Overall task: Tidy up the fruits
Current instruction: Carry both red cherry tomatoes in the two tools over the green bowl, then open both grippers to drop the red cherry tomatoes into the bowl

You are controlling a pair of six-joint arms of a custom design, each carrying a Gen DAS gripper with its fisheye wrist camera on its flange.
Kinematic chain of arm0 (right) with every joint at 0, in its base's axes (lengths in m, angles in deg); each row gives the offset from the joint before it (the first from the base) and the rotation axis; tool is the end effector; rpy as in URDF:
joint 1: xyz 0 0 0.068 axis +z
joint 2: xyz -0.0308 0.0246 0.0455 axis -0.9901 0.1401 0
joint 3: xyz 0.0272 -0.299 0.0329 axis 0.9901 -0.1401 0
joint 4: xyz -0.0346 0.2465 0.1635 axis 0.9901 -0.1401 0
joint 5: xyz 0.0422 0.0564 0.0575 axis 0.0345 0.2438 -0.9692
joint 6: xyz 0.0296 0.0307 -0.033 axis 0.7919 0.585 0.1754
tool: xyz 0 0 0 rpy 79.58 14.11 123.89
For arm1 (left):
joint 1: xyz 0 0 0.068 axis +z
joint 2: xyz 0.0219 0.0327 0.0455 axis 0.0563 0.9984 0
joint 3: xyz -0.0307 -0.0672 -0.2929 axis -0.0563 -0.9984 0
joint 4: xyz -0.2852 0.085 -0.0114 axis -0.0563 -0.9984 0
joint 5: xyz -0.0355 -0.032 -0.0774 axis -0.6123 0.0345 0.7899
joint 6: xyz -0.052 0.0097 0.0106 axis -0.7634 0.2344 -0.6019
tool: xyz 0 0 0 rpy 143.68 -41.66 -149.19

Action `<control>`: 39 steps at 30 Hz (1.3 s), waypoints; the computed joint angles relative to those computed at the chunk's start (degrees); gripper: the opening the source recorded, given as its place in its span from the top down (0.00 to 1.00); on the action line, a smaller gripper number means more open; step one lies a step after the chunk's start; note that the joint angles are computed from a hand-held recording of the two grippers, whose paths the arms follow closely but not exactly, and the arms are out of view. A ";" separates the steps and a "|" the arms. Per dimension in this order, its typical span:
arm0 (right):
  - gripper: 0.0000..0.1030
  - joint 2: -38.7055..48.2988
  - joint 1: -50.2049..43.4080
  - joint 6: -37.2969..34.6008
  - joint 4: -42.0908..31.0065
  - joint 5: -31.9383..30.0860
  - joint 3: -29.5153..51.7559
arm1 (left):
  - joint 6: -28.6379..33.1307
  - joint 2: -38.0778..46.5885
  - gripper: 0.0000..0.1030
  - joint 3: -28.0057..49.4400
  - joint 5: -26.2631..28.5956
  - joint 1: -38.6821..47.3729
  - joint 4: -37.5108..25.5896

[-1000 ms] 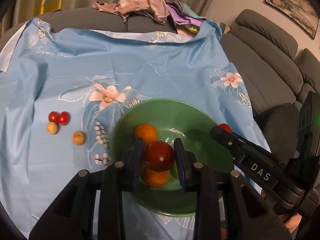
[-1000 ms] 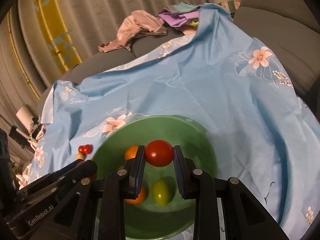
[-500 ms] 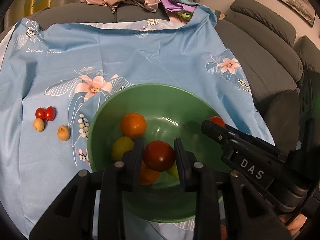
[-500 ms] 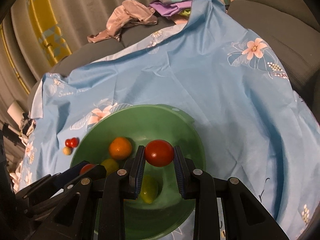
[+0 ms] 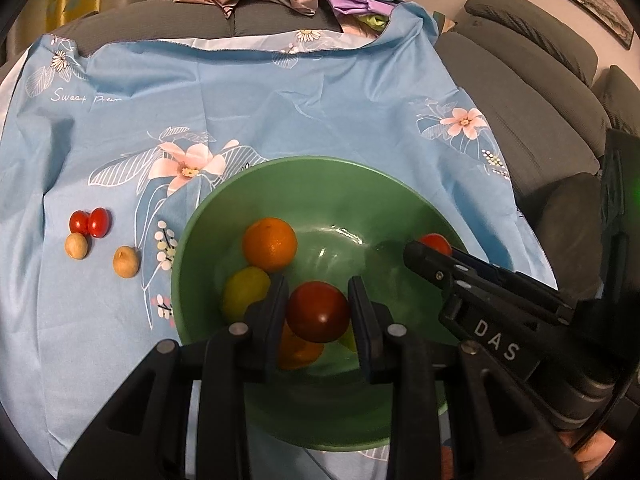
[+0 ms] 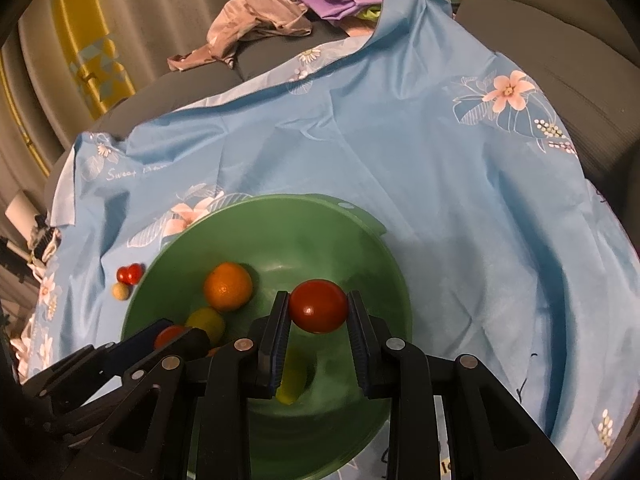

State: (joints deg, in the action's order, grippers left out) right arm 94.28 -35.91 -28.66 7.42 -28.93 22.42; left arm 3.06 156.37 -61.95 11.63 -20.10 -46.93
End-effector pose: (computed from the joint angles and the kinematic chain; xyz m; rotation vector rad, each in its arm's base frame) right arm 0.2665 0.2625 0.1429 -0.0730 2.4291 0.3319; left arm 0.2161 -0.0938 0.1413 0.0300 2.4334 -0.3786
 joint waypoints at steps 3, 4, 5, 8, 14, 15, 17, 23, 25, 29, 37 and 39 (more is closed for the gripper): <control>0.71 0.21 -0.05 -0.05 -0.52 0.08 0.27 | -0.16 0.64 0.70 0.34 -0.03 -0.08 0.01; 0.71 0.39 -0.09 -0.10 -0.67 0.12 0.43 | -0.21 0.83 0.70 0.43 -0.14 -0.15 0.10; 0.71 0.48 -0.08 -0.15 -0.85 0.20 0.54 | -0.28 0.93 0.70 0.48 -0.24 -0.20 0.13; 0.71 0.73 -0.06 -0.16 -1.31 0.35 0.84 | -0.19 1.33 0.70 0.51 -0.03 0.00 0.33; 0.71 1.19 -0.05 -0.20 -2.05 0.60 1.21 | -0.54 1.80 0.70 0.60 -0.11 -0.16 0.35; 0.71 1.27 -0.02 -0.25 -2.20 0.70 1.28 | -0.50 1.79 0.70 0.57 -0.07 -0.13 0.36; 0.71 1.38 0.01 -0.25 -2.44 0.76 1.48 | -0.59 2.06 0.70 0.63 -0.03 -0.06 0.46; 0.71 1.34 0.05 -0.17 -2.54 0.95 1.37 | -1.11 2.51 0.70 0.58 0.43 0.32 0.86; 0.71 1.29 -0.09 -0.07 -2.59 0.79 1.30 | -1.32 2.13 0.70 0.40 0.65 0.51 0.86; 0.70 1.18 -0.28 0.03 -2.55 0.47 1.21 | -1.44 1.70 0.70 0.26 0.78 0.62 0.66; 0.64 0.88 0.14 -0.10 -2.47 1.27 1.16 | -2.16 -2.42 0.52 -0.54 1.33 2.07 -1.21; 0.61 0.72 0.34 -0.33 -2.08 1.60 1.06 | -2.38 -4.45 0.49 -1.06 2.23 2.93 -1.90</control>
State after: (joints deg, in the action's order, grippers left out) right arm 94.99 -35.57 -28.99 5.34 -27.33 23.48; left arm 0.69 151.92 -63.01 13.86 -17.17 -48.83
